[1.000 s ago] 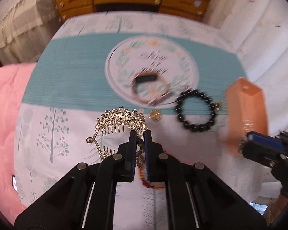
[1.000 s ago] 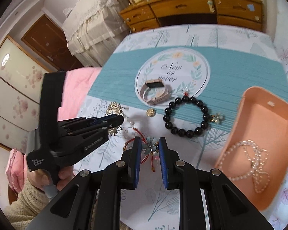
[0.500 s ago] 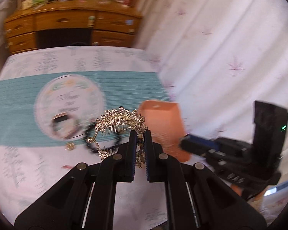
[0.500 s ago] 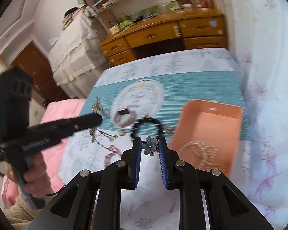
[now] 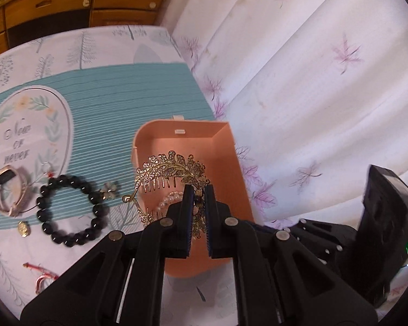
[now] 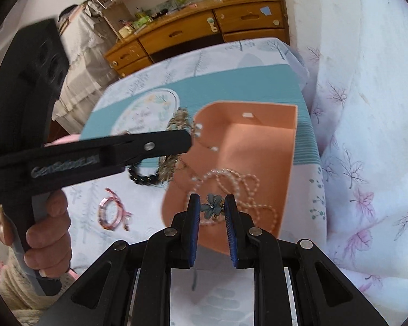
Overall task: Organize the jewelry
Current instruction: 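Carry the hair clip with the left tool into the orange tray and release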
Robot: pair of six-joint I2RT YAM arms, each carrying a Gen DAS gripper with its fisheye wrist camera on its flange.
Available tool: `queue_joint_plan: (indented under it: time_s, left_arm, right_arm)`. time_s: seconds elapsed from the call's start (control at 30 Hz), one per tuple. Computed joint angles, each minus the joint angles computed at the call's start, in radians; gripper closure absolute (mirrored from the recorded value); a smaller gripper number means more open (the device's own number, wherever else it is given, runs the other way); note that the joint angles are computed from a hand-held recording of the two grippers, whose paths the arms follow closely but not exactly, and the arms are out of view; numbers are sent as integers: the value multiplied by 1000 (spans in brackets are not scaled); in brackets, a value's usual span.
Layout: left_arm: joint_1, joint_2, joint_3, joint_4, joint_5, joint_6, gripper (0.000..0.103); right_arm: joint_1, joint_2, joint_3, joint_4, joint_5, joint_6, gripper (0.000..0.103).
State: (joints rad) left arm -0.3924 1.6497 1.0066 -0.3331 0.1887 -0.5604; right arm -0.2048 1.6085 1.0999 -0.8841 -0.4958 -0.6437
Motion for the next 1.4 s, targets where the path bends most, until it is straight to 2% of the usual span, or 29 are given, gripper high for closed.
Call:
queue_joint_plan:
  time_s: [0.23,0.3,0.37,0.47,0.53,0.63,0.7,0.77,1.0,1.4]
  left_arm:
    - [-37,152,99,54,-59,51,97]
    - [-40,188,122,58,-70,57,97]
    - [-51,210,136,58,-112,68,97]
    - [-59,223,142,58,-155,83,97]
    - [-53,224,134,61,-118,86,92]
    - [-57,205,113,64,-113,87,76]
    - [-64,162,66,93,-129,82,61]
    - [-67,118,23,115,-138,72,55]
    - [-79,-65,-117,112,-213,46,55]
    - [-121,-374,-356,-21,-328,-38,55]
  right_arm:
    - [25,36,-67,105,73,3,84]
    - [38,54,-75,127,92,20,79]
    - [44,72,-78,143,95,37,64]
    - [33,80,-83,167,83,52,61]
    - [22,79,-85,175,77,49,61]
    - [15,77,-87,172,70,45,61]
    - [14,68,-89,166,67,43,61]
    - [17,51,-101,166,68,42,61]
    - [34,-18,-145,157,57,64,61]
    - [60,-174,-243,153,55,95,61]
